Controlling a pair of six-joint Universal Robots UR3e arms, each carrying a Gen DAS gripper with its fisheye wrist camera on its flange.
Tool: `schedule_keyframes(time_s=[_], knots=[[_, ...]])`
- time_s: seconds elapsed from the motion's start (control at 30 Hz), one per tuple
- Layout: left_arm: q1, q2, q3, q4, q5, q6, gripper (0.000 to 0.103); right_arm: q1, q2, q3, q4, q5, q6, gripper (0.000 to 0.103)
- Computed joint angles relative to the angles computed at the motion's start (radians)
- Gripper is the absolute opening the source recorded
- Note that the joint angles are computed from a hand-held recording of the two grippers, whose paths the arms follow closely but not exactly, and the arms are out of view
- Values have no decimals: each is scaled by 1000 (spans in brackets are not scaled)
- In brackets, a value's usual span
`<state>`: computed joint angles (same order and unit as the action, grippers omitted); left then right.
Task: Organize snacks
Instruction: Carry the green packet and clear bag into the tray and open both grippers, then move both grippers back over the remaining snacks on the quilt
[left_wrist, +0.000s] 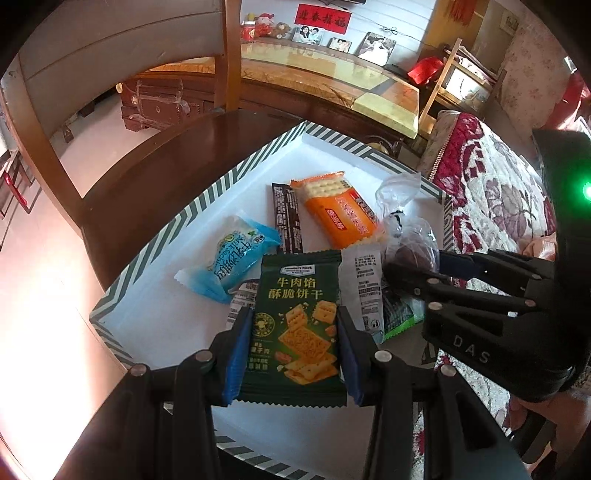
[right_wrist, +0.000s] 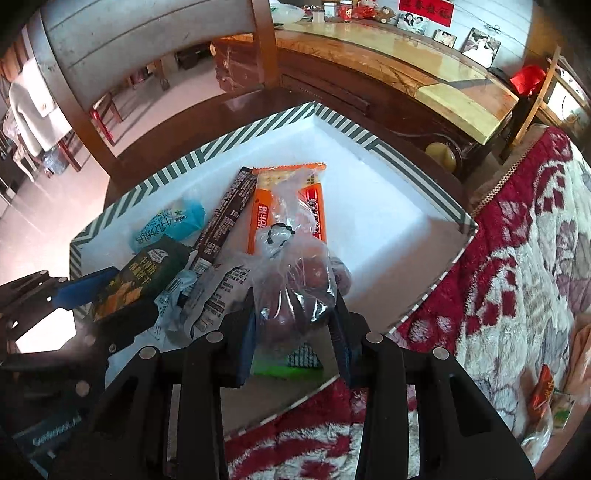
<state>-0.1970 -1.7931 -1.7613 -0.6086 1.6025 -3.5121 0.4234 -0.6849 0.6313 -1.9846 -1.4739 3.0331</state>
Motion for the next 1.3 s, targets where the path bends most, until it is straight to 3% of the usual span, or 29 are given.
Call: schedule_keyframes(time_s=[0.1, 0.23, 0.37, 0.43, 1.0, 1.3], knots=[[-6, -4, 5, 0, 16, -12, 48, -10, -7, 1, 14, 39, 9, 36], [-4, 8, 1, -8, 23, -37, 60, -35, -98, 144, -65, 105, 30, 53], [-14, 30, -10, -1, 52, -48, 74, -47, -184, 269, -139, 124, 51, 53], [-28, 35, -4, -7, 72, -52, 76, -61, -244, 355, -177, 142, 62, 53], [-228, -68, 207, -85, 165, -76, 82, -220, -685, 981, -430, 181, 75, 53], [-329, -181, 377, -154, 185, -84, 83, -338, -854, 1185, -454, 200, 57, 53]])
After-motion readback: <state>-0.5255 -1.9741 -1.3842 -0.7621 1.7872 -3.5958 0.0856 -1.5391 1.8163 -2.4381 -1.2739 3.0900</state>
